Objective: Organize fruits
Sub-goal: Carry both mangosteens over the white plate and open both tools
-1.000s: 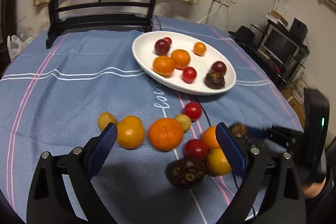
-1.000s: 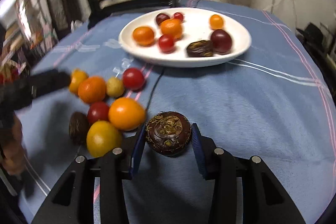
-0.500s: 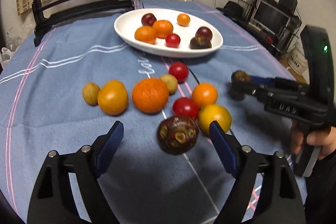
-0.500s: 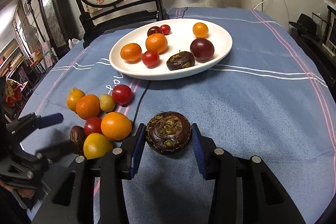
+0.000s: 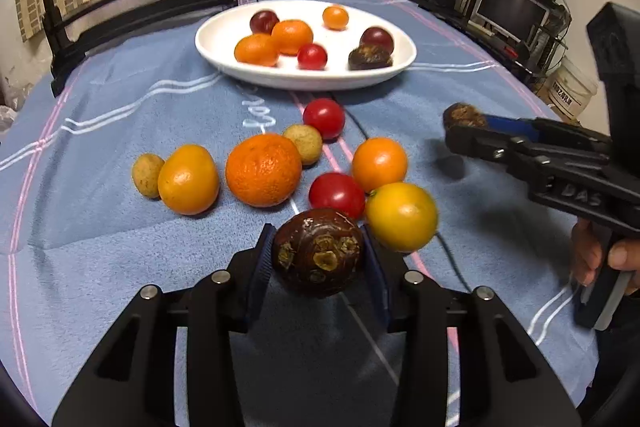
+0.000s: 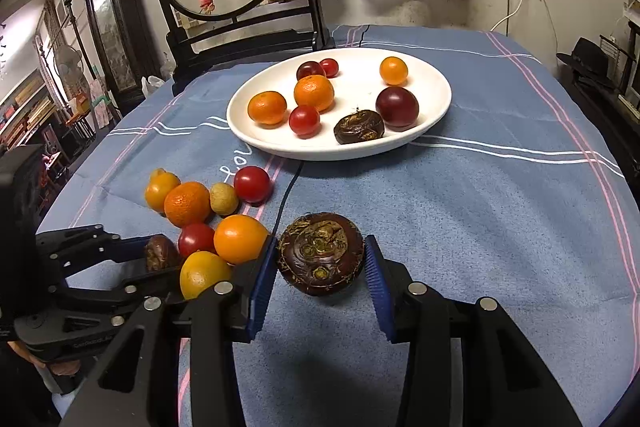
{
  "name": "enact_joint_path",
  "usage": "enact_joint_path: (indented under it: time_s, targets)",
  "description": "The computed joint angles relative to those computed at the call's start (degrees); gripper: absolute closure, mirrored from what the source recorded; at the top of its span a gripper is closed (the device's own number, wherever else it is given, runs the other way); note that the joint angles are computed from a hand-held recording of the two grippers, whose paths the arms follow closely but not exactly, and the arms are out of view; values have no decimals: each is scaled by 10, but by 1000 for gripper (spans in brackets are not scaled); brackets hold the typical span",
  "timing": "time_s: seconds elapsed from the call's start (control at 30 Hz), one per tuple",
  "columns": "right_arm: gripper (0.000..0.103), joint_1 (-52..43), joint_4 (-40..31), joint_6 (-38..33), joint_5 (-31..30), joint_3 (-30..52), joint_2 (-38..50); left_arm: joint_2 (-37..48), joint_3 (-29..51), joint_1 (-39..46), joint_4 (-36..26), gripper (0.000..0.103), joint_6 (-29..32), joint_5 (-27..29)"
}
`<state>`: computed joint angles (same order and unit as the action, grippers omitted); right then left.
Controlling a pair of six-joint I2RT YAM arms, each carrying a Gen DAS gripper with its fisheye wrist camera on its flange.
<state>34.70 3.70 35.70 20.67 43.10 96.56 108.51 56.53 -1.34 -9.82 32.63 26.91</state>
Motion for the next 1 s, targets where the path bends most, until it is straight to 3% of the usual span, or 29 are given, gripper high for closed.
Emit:
enact_joint_path:
  time_s: [0.17, 0.33, 0.53, 0.63, 1.0]
  targets:
    - [59, -1, 10, 6, 8, -7, -7, -52, -5, 5, -19, 61, 2, 35]
    - [59, 1, 8, 10, 18, -7, -45, -51, 55, -15, -35, 61, -38, 39]
    - [59, -21, -30, -70, 29, 76, -37, 30, 197, -40, -72, 61, -125, 33]
    - [59, -44, -29, -97, 14, 120, -1, 93, 281, -59, -83, 61, -168, -4]
    - [59, -111, -39, -117, -46, 237, 153, 259, 508, -99, -141, 61, -215, -99]
